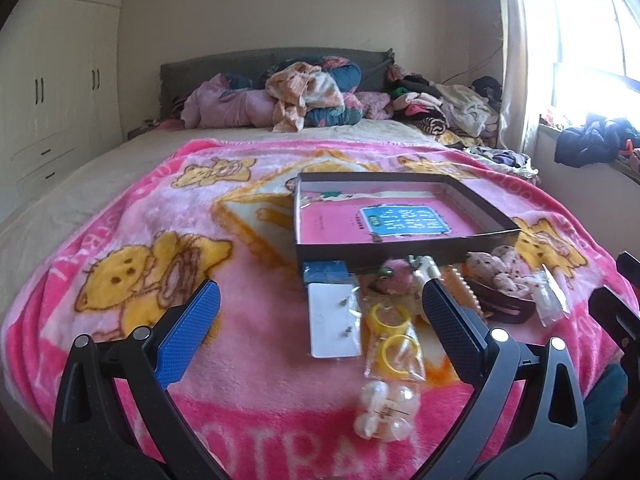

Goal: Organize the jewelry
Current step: 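Grasp the earring card bag with the left tool while the right tool grasps the polka-dot bow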

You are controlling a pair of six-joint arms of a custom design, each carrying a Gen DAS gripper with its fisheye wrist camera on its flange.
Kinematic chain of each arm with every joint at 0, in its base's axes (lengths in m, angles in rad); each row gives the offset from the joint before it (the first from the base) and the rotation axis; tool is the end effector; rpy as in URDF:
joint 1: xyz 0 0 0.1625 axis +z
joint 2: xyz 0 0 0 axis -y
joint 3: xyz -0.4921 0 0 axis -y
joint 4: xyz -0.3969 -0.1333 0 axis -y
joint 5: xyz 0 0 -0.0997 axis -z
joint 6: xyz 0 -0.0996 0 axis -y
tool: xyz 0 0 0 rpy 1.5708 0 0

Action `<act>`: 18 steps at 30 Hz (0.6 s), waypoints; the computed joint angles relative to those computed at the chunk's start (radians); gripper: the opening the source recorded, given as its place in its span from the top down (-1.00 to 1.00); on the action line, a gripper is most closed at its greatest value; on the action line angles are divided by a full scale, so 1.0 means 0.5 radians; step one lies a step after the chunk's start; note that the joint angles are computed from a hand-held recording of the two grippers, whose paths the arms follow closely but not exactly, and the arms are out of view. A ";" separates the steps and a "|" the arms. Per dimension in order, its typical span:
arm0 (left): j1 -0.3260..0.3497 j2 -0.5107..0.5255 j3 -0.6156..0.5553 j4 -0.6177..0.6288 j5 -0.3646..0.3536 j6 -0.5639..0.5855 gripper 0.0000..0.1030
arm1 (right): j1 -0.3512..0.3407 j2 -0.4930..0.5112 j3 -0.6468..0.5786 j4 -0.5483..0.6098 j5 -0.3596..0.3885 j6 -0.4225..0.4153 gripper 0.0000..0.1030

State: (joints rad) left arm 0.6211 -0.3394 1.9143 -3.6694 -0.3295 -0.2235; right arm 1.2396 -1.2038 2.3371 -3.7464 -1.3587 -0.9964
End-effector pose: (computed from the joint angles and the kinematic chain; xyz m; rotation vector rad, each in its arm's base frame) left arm -0.3269 -0.5138 -0.0486 0.3582 2.0399 -1.2590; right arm -0.0099 -0.5032 0.2993 0.9104 -2.1921 1.2267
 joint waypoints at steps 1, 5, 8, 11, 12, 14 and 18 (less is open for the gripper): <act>0.013 -0.012 0.002 0.036 -0.006 -0.030 -0.79 | 0.012 0.007 -0.017 0.027 -0.024 0.000 -0.88; 0.078 -0.065 0.008 0.217 -0.039 -0.161 -0.79 | 0.061 0.047 -0.090 0.109 -0.137 -0.024 -0.88; 0.119 -0.089 -0.002 0.331 -0.043 -0.225 -0.79 | 0.104 0.095 -0.161 0.152 -0.262 -0.049 -0.88; 0.153 -0.090 -0.025 0.322 -0.069 -0.189 -0.79 | 0.144 0.136 -0.250 0.248 -0.379 -0.023 -0.88; 0.163 -0.088 -0.032 0.289 -0.088 -0.163 -0.79 | 0.160 0.157 -0.288 0.282 -0.428 -0.016 -0.88; 0.190 -0.094 -0.047 0.240 -0.164 -0.114 -0.79 | 0.177 0.187 -0.341 0.321 -0.491 -0.009 -0.88; 0.231 -0.102 -0.098 0.303 -0.257 -0.078 -0.79 | 0.215 0.245 -0.467 0.443 -0.614 0.042 -0.85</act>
State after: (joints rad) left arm 0.7367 -0.3902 1.8654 -3.5179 -0.4578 -0.2625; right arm 1.3469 -1.0814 2.1034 -3.5248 -1.6656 -0.9754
